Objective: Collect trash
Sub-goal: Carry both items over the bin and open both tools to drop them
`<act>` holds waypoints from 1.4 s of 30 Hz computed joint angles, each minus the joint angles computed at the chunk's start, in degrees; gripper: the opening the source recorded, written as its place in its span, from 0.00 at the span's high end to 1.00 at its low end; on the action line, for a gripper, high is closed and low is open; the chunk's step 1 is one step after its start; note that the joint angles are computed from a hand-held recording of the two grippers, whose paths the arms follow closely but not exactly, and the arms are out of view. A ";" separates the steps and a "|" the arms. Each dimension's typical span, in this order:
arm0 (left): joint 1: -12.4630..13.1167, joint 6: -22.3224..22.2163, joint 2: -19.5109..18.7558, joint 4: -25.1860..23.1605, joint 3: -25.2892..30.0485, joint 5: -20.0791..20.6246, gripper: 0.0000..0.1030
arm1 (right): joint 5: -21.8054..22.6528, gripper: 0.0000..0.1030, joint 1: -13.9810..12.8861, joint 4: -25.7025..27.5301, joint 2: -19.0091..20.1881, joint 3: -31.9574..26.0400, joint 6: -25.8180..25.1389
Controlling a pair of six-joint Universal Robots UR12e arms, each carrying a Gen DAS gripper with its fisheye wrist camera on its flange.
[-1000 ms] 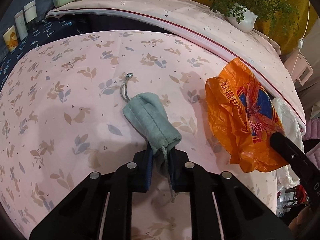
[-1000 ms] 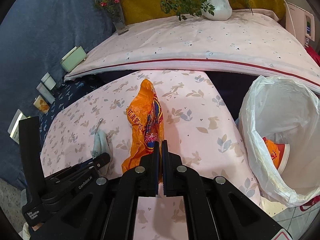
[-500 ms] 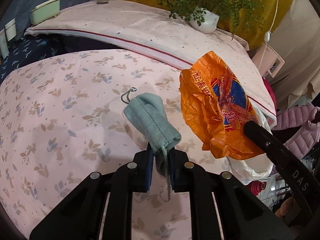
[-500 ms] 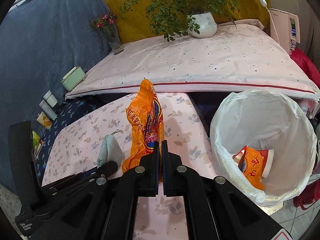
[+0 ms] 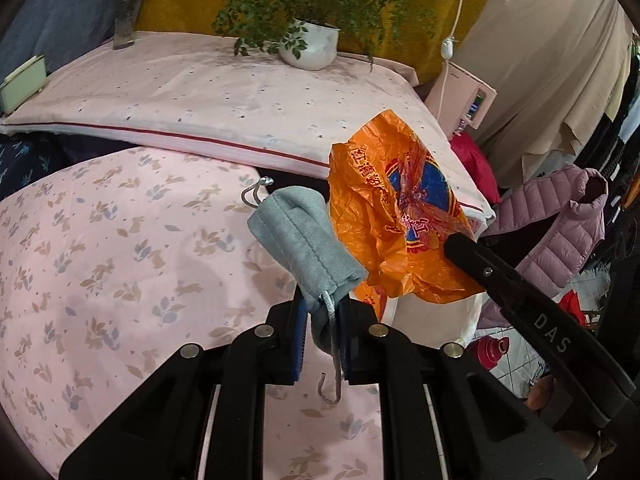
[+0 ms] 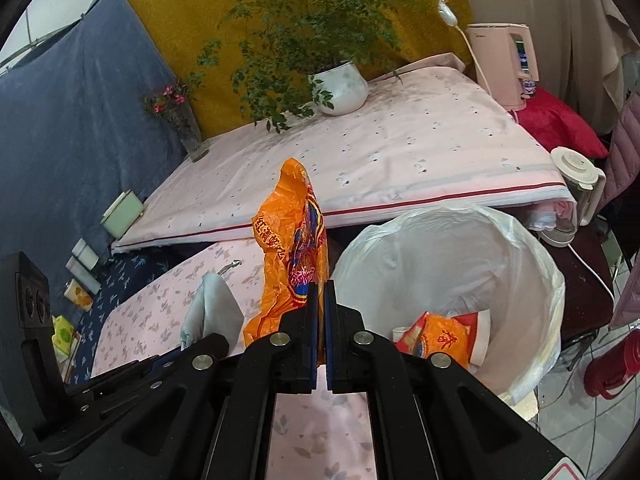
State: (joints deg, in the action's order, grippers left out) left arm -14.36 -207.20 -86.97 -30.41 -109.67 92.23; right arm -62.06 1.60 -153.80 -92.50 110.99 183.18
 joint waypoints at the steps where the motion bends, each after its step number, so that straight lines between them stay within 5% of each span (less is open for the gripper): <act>1: -0.26 0.34 -0.51 0.18 0.49 -0.52 0.87 | -0.04 0.97 -0.58 -0.16 -0.07 0.11 0.29; 13: -2.91 3.47 -6.05 -0.31 5.77 -4.43 0.87 | -2.07 0.97 -5.76 -1.06 -0.55 1.74 2.23; 23: -3.66 4.36 -8.28 -0.82 7.86 -4.70 0.79 | -4.36 0.97 -6.53 -1.08 -0.22 2.10 2.29; 28: -3.87 4.11 -8.33 -0.39 7.79 -3.11 0.69 | -4.44 0.97 -6.59 -0.92 -0.02 1.99 2.48; 32: -4.22 3.07 -8.10 -0.34 7.65 0.36 0.41 | -4.48 0.97 -6.42 -0.86 0.13 1.87 2.25; 42: -4.21 0.81 -6.10 -1.92 5.48 8.65 0.35 | -6.64 0.97 -4.73 0.29 1.04 0.99 -0.52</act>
State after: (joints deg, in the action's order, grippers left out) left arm -18.57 -206.39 -93.08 -32.32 -104.19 100.87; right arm -68.70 -3.12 -153.51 -91.45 111.98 182.66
